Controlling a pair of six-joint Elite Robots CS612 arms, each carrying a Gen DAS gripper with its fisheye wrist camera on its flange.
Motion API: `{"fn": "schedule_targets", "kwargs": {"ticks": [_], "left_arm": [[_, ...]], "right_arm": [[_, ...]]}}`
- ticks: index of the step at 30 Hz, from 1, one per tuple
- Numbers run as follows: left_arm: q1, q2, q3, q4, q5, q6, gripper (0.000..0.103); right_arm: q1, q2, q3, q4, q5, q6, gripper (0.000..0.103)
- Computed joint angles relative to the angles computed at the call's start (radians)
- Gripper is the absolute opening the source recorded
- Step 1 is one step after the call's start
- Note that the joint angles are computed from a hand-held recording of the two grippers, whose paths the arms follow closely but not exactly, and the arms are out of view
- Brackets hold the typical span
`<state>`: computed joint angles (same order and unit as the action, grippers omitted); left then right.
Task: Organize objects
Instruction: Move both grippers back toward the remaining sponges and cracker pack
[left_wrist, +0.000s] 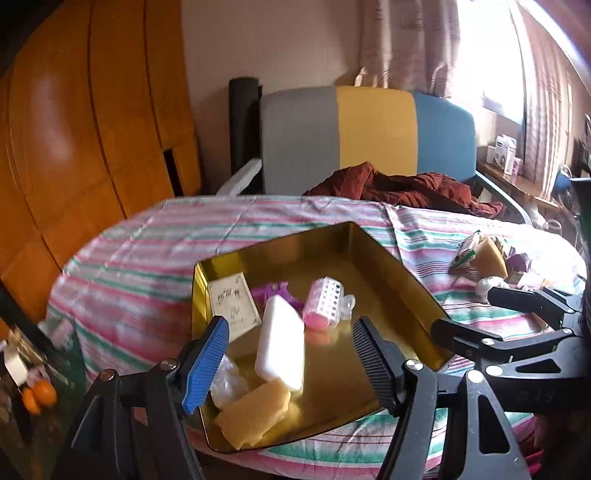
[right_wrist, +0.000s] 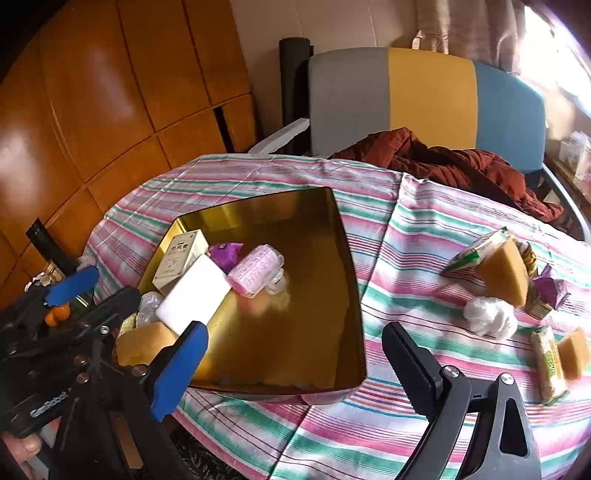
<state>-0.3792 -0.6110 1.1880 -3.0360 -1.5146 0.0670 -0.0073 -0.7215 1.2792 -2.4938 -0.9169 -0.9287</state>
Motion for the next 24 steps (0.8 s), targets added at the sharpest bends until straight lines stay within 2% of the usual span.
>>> {"fn": "schedule_targets", "kwargs": {"ticks": [8, 12, 24], "left_arm": [[-0.015, -0.007, 0.007, 0.009, -0.012, 0.043, 0.071], [-0.018, -0.005, 0.003, 0.043, -0.029, 0.053, 0.071], [-0.034, 0.011, -0.030, 0.114, -0.100, 0.116, 0.071]], "right_arm": [[-0.017, 0.014, -0.024, -0.004, 0.006, 0.041, 0.096], [-0.029, 0.028, -0.045, -0.015, -0.009, 0.072, 0.096], [-0.075, 0.107, -0.167, 0.015, -0.147, 0.226, 0.097]]}}
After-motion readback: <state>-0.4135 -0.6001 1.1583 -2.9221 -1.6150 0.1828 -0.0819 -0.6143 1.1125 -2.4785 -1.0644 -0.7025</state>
